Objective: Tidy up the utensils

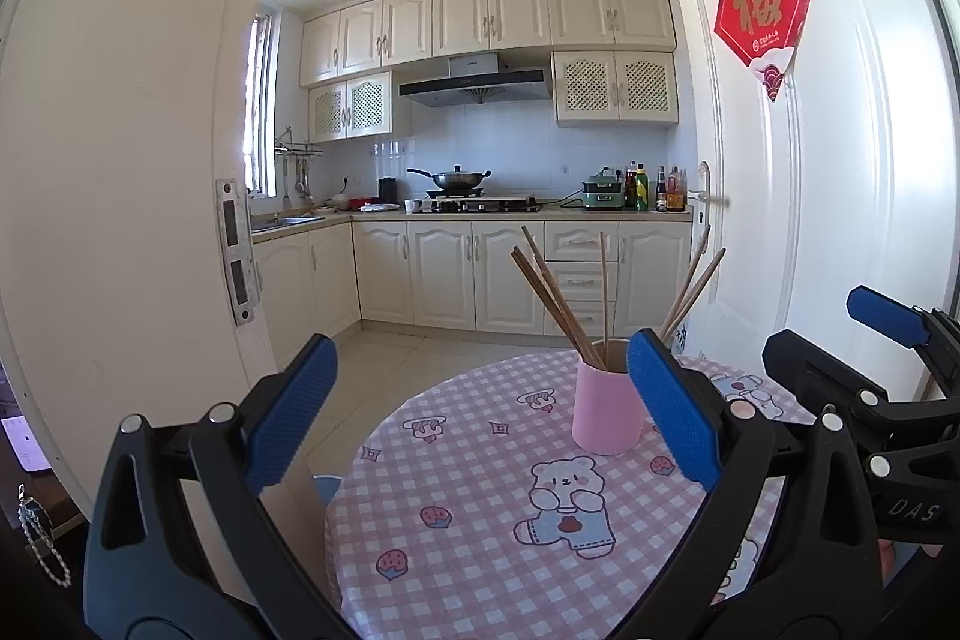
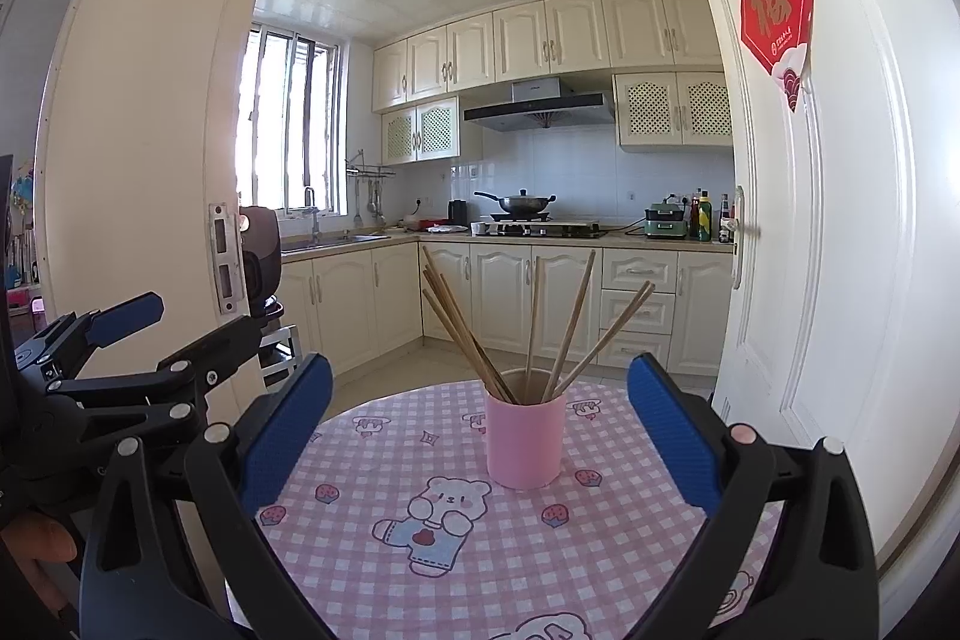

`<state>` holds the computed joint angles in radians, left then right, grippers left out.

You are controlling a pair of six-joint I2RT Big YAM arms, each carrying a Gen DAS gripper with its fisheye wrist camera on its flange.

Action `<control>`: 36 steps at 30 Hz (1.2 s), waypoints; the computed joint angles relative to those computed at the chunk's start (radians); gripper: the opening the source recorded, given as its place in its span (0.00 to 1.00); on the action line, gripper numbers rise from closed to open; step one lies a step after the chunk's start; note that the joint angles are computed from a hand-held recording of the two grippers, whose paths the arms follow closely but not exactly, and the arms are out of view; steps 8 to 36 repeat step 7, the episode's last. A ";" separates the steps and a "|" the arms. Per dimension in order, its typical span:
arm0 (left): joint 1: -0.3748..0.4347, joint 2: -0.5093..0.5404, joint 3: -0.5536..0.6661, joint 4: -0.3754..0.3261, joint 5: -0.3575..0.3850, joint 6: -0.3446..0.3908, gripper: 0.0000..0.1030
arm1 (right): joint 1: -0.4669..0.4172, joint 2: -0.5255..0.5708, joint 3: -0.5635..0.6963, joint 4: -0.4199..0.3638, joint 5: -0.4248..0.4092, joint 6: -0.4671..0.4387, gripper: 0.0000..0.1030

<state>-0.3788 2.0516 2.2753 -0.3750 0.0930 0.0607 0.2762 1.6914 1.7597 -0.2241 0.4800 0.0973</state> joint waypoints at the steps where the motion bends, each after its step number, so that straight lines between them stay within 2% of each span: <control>1: -0.001 0.005 0.008 -0.005 -0.004 0.001 0.93 | -0.002 0.003 0.003 -0.004 -0.003 0.003 0.92; 7: -0.005 0.048 0.074 -0.061 -0.006 0.005 0.93 | -0.012 0.021 0.020 -0.024 -0.016 0.016 0.92; 36: -0.005 0.048 0.074 -0.061 -0.006 0.005 0.93 | -0.012 0.021 0.020 -0.024 -0.016 0.016 0.92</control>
